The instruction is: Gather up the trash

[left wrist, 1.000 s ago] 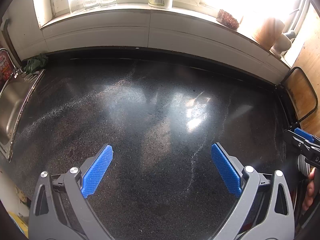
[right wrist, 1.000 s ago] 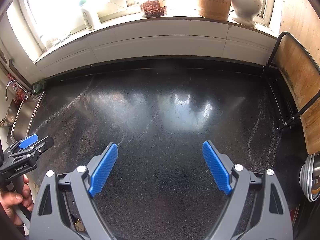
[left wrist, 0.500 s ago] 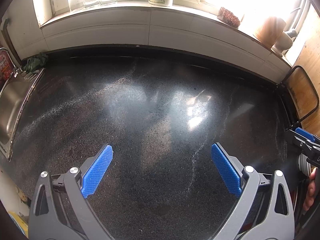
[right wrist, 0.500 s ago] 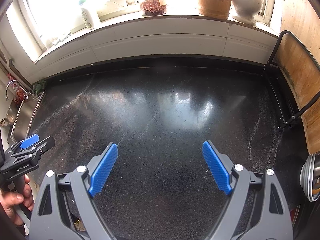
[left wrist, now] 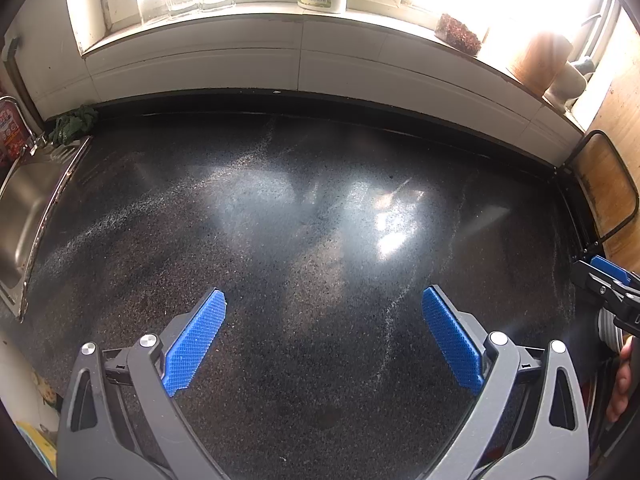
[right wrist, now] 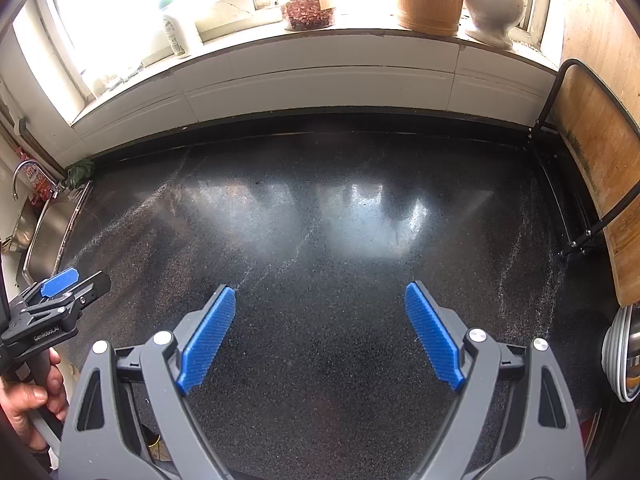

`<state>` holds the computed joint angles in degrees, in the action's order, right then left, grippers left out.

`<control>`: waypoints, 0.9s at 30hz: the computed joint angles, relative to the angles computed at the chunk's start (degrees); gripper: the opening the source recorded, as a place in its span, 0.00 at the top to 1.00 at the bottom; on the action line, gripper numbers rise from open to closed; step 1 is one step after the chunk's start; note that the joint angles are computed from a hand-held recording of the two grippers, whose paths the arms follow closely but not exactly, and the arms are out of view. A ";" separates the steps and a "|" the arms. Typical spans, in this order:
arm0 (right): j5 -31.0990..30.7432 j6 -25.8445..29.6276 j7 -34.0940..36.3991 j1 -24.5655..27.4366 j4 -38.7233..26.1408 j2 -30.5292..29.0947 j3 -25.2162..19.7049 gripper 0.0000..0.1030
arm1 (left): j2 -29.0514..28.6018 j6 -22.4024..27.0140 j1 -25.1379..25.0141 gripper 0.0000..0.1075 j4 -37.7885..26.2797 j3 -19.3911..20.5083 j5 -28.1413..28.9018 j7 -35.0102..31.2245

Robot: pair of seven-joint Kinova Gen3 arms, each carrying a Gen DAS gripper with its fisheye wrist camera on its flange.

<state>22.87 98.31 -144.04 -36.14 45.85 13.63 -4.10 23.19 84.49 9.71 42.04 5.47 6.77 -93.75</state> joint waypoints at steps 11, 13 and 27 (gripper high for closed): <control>0.17 -0.07 -0.24 -0.23 0.50 -0.35 -0.19 0.18 | 0.50 2.00 0.14 0.10 -1.19 -0.10 -0.21 1.58; 0.31 -0.01 -0.32 -0.37 0.57 -0.43 -0.26 0.18 | 0.39 1.92 0.35 0.10 -1.10 -0.30 -0.55 1.95; 0.65 -0.32 -0.33 -0.40 1.45 -1.09 -0.72 0.18 | -2.22 -1.07 -1.88 0.10 2.76 0.08 2.49 4.86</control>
